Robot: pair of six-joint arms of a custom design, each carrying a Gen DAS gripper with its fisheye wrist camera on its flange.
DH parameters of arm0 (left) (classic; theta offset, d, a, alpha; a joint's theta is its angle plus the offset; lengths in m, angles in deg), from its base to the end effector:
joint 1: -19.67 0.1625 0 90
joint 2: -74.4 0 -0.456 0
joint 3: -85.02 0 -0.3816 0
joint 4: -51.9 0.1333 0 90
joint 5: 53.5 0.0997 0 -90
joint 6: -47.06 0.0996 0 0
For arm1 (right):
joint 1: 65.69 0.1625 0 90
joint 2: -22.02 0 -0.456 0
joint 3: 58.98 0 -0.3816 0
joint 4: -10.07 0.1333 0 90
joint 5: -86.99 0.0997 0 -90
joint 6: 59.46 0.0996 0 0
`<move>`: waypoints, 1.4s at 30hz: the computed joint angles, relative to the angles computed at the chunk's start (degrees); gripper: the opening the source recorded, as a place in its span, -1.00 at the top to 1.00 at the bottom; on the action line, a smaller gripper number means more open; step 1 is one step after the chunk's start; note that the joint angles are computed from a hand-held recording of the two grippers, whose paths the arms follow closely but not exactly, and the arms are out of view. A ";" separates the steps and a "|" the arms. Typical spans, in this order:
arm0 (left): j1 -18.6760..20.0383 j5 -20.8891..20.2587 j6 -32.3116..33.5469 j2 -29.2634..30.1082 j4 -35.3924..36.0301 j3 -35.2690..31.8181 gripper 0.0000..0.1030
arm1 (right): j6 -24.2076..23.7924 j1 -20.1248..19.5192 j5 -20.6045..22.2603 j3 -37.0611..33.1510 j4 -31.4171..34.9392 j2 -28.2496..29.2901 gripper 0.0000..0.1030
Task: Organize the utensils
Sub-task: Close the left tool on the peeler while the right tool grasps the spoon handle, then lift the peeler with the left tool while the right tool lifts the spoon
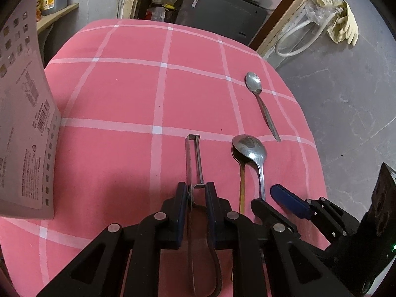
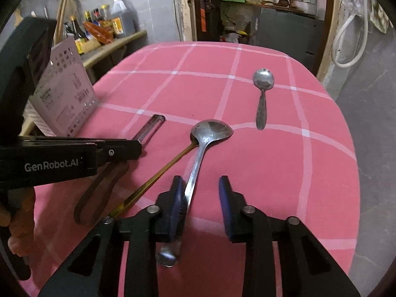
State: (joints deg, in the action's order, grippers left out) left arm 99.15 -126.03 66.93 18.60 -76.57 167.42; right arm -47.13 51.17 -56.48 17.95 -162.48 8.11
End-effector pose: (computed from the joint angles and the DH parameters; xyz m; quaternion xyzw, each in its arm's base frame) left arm 0.0300 -0.7324 0.2963 0.2425 0.9528 -0.0895 0.1589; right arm 0.3771 -0.6268 -0.0905 0.0356 -0.8827 0.2914 0.3669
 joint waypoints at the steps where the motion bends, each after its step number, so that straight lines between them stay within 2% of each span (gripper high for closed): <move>1: -0.11 0.26 0.01 0.10 0.47 -0.24 0.71 | 1.65 0.18 0.00 -0.18 1.95 -0.22 0.82; 3: -0.49 0.97 -0.21 0.50 1.37 -0.78 0.71 | 4.54 0.53 -0.60 -0.22 4.82 -0.59 0.87; 8: -1.10 1.99 0.04 0.54 2.76 -0.88 0.71 | 9.98 0.63 0.82 4.26 4.11 -3.23 0.90; 15: -1.00 1.81 0.73 -1.66 3.98 0.68 0.81 | 15.68 1.91 2.01 10.33 5.33 -6.35 0.90; 18: -0.61 1.25 0.49 -1.97 6.35 0.06 0.81 | 16.60 1.81 3.93 12.51 3.19 -7.23 0.89; 24: 0.43 -0.32 0.07 -1.78 12.58 -2.66 0.77 | 12.27 -0.25 9.81 16.05 -5.72 -8.23 0.84; 27: 0.60 -0.88 -0.65 -0.97 16.08 -4.57 0.76 | 9.43 -1.00 11.46 16.17 -7.79 -8.38 0.60; 28: 0.60 -0.82 -0.53 -0.99 16.34 -4.51 0.74 | 8.56 -1.33 12.15 15.72 -7.43 -8.41 0.55; 32: 0.20 0.01 -0.01 -0.58 18.27 -4.89 0.64 | 6.31 -2.44 13.54 13.10 -3.93 -8.18 0.54; 36: -0.64 2.15 0.91 -0.33 18.75 -4.60 0.63 | 5.10 -2.39 13.10 10.74 0.12 -7.91 0.55; 38: -1.09 3.33 0.97 -0.07 19.23 -4.62 0.63 | 5.51 -2.42 12.61 10.47 1.00 -8.05 0.67; 42: -2.18 6.75 2.64 -0.06 19.43 -3.87 0.62 | 9.80 -3.03 14.12 10.72 2.01 -8.88 0.70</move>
